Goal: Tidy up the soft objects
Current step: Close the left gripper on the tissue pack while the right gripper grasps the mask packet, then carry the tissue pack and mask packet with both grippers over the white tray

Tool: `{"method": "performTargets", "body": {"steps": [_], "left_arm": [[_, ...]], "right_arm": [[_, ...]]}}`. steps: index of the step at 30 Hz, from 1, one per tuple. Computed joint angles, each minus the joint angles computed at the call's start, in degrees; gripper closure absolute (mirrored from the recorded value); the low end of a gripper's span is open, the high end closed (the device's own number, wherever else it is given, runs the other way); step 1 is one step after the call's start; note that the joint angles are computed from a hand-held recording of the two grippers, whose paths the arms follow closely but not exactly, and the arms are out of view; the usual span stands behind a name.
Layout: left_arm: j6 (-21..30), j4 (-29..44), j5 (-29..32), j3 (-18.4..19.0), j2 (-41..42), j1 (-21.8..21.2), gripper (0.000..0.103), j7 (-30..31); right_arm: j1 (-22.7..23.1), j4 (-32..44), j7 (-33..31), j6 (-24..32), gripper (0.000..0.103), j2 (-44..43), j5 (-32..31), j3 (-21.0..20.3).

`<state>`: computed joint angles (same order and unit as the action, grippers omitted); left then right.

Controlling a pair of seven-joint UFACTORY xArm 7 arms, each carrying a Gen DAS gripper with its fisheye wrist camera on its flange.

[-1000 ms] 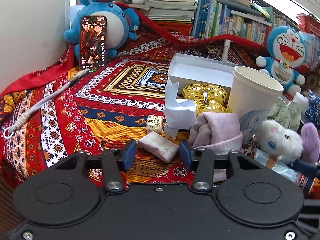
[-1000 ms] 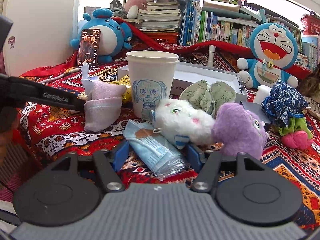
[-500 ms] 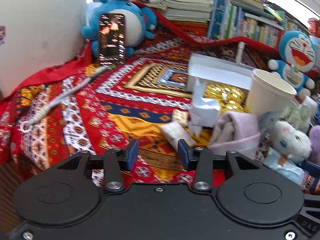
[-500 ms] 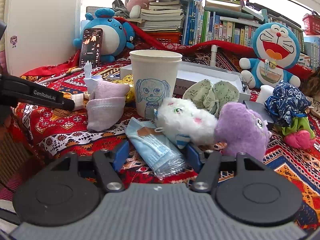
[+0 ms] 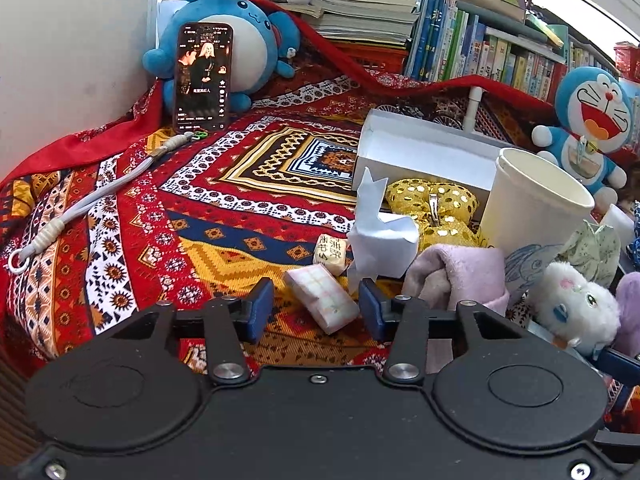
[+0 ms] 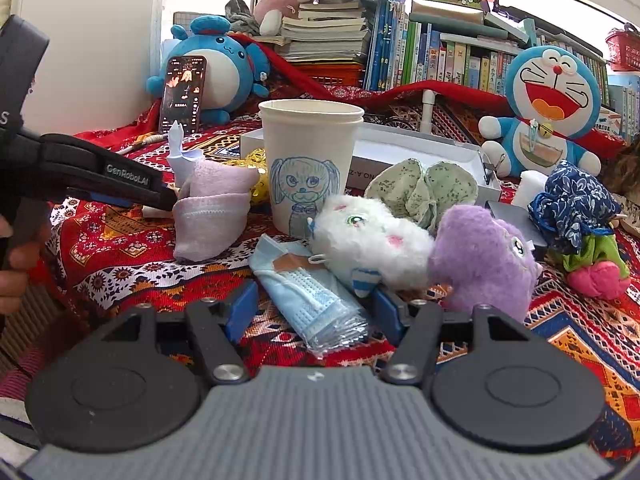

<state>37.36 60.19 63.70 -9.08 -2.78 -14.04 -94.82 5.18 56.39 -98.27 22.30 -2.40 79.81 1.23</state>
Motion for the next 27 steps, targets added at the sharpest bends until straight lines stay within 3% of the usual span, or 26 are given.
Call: {"method": "performTargets", "body": {"steps": [7,11,18,27], "left_arm": [[-3.5,-0.5,0.3,0.7,-0.1,0.6,0.072,-0.2],[-4.4,-1.4,0.9,0.4,-0.8,0.9,0.079,0.2],[-4.1,-3.2,0.1,-0.5,-2.9,1.4,0.079,0.6],[-4.4,-4.4,1.1,-1.7,-6.2,3.5,0.079,-0.2]], "right_arm": [[-0.3,0.8,0.4,0.2,0.029,0.8,-0.6,0.1],[-0.4,0.3,1.3,1.1,0.044,0.1,-1.9,0.1],[-0.5,-0.4,2.1,5.6,0.047,-1.5,-2.9,-0.9],[-1.0,0.1,0.2,10.1,0.048,-3.3,1.3,-2.1]]}}
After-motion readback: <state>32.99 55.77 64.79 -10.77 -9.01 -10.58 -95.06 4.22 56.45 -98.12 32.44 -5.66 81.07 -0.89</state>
